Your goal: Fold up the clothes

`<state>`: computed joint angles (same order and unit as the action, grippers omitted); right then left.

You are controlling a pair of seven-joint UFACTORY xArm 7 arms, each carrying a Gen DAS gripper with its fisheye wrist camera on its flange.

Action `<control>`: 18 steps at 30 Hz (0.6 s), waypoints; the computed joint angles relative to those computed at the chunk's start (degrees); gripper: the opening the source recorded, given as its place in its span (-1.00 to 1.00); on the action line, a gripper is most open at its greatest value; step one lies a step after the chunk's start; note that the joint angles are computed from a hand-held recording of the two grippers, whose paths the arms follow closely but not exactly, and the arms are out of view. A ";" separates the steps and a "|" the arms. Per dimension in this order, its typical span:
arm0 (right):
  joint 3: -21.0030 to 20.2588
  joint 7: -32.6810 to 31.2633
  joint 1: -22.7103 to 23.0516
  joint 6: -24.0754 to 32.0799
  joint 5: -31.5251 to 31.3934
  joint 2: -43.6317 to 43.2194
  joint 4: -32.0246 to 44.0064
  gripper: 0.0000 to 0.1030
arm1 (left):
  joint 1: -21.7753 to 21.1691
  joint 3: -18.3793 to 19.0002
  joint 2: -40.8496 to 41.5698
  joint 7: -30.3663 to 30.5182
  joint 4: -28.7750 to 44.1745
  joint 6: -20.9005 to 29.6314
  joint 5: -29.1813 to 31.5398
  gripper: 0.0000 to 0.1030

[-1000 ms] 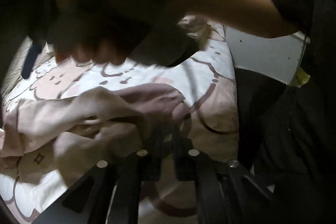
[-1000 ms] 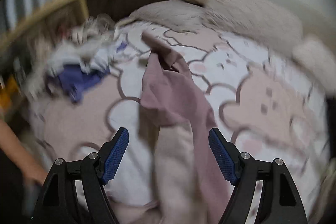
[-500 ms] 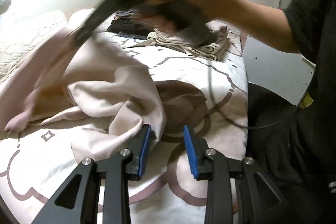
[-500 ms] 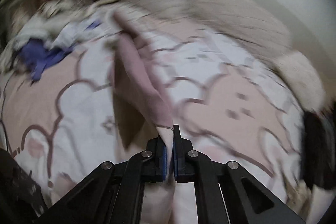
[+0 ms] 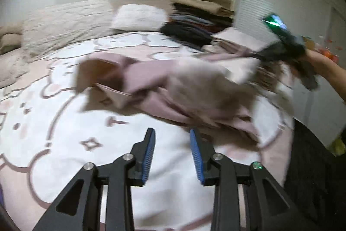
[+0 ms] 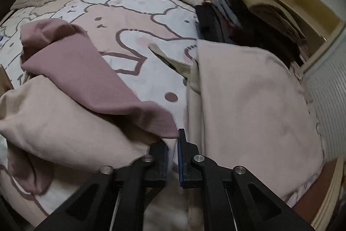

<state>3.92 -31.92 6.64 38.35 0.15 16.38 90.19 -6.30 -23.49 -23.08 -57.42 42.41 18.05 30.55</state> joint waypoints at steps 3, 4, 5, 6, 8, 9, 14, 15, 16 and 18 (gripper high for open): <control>0.93 -1.52 -0.06 -3.11 1.67 -2.61 -3.60 -0.70 | 4.73 -1.64 -0.03 -5.57 1.00 2.21 3.37 0.13; 1.19 -1.70 0.08 -4.13 2.33 -3.16 -4.23 -0.25 | 4.95 -1.15 0.11 -6.48 0.91 2.20 3.54 0.13; 1.29 -1.52 0.24 -5.52 2.84 -3.65 -4.72 0.40 | 5.09 -0.01 0.86 -7.10 1.26 1.92 2.99 0.13; 1.31 -1.13 0.45 -7.56 3.12 -4.16 -5.47 0.59 | 5.28 0.74 2.21 -7.74 2.09 1.55 2.67 0.13; 1.82 -1.52 0.56 -11.07 4.65 -5.56 -6.95 0.63 | 4.88 2.98 5.24 -8.59 3.54 0.22 1.10 0.13; 2.05 -1.77 0.52 -11.41 5.63 -5.94 -6.92 0.63 | 4.33 4.38 6.82 -8.43 4.31 -0.48 -0.08 0.13; 5.03 -10.63 -0.45 -11.10 18.76 -8.72 -6.91 0.63 | -0.92 11.57 15.13 -2.15 9.10 -1.79 -10.75 0.09; 5.31 -12.46 -0.20 -10.06 20.73 -9.19 -6.95 0.63 | -1.76 12.51 16.40 -0.85 10.20 -1.36 -12.67 0.09; 5.57 -14.44 0.12 -8.98 22.74 -9.48 -6.98 0.63 | -2.51 13.13 17.93 0.45 11.89 0.25 -14.10 -0.07; 5.92 -17.91 1.08 -7.05 25.92 -9.99 -7.60 0.62 | -4.07 14.50 20.56 4.54 14.73 2.61 -18.39 -0.72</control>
